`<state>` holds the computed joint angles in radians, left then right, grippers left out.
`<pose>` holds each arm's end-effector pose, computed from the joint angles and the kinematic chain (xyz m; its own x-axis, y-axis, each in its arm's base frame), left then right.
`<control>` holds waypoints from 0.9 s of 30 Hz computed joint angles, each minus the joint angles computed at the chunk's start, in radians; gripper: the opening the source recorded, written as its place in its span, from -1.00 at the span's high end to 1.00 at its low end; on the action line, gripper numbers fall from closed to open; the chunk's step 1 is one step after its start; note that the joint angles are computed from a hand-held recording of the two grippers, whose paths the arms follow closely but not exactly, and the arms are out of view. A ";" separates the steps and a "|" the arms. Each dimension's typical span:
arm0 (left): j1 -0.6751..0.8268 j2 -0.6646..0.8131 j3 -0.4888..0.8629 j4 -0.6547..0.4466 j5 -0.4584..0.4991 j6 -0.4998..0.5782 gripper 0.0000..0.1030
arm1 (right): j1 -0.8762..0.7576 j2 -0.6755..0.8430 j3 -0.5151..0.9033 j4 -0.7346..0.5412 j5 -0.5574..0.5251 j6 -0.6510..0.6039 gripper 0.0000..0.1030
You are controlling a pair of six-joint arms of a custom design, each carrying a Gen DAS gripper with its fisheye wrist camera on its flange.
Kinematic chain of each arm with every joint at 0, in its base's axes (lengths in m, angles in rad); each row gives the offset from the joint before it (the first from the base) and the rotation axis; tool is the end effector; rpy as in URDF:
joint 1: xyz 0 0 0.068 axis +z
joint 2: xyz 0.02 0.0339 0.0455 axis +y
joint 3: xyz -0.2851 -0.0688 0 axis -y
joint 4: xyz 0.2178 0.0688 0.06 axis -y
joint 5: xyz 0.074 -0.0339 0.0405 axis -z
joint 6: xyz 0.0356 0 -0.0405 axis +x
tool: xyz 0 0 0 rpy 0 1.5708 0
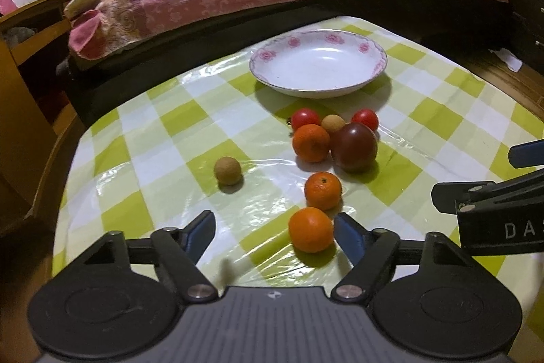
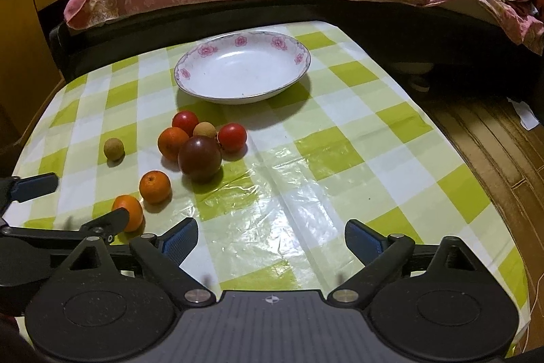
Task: Organize fruits
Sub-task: 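Move the right tool to the dark red tomato while the left tool reaches a mandarin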
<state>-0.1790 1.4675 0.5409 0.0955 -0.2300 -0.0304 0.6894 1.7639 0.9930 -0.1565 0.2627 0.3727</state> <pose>0.2402 -0.0352 0.1787 -0.7272 0.1015 -0.6789 0.0000 0.9890 0.1478 0.2665 0.2077 0.1979 -0.7549 -0.1665 -0.6344 -0.2353 0.9716 0.0249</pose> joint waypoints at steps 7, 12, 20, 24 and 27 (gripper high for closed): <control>0.000 0.015 -0.006 0.026 0.034 0.012 -0.34 | -0.008 0.008 0.009 -0.006 -0.010 -0.010 -0.70; 0.022 0.023 0.003 0.013 0.107 0.022 -0.10 | -0.013 0.012 0.022 0.007 -0.011 -0.035 -0.68; 0.033 0.046 0.016 -0.027 0.162 0.017 0.26 | -0.030 0.040 0.066 -0.009 -0.056 -0.076 -0.52; 0.027 0.053 0.021 -0.021 0.153 0.024 0.28 | -0.047 0.059 0.092 -0.017 -0.111 -0.094 -0.40; 0.027 0.062 0.035 -0.031 0.153 0.020 0.29 | -0.059 0.079 0.113 -0.015 -0.163 -0.099 -0.38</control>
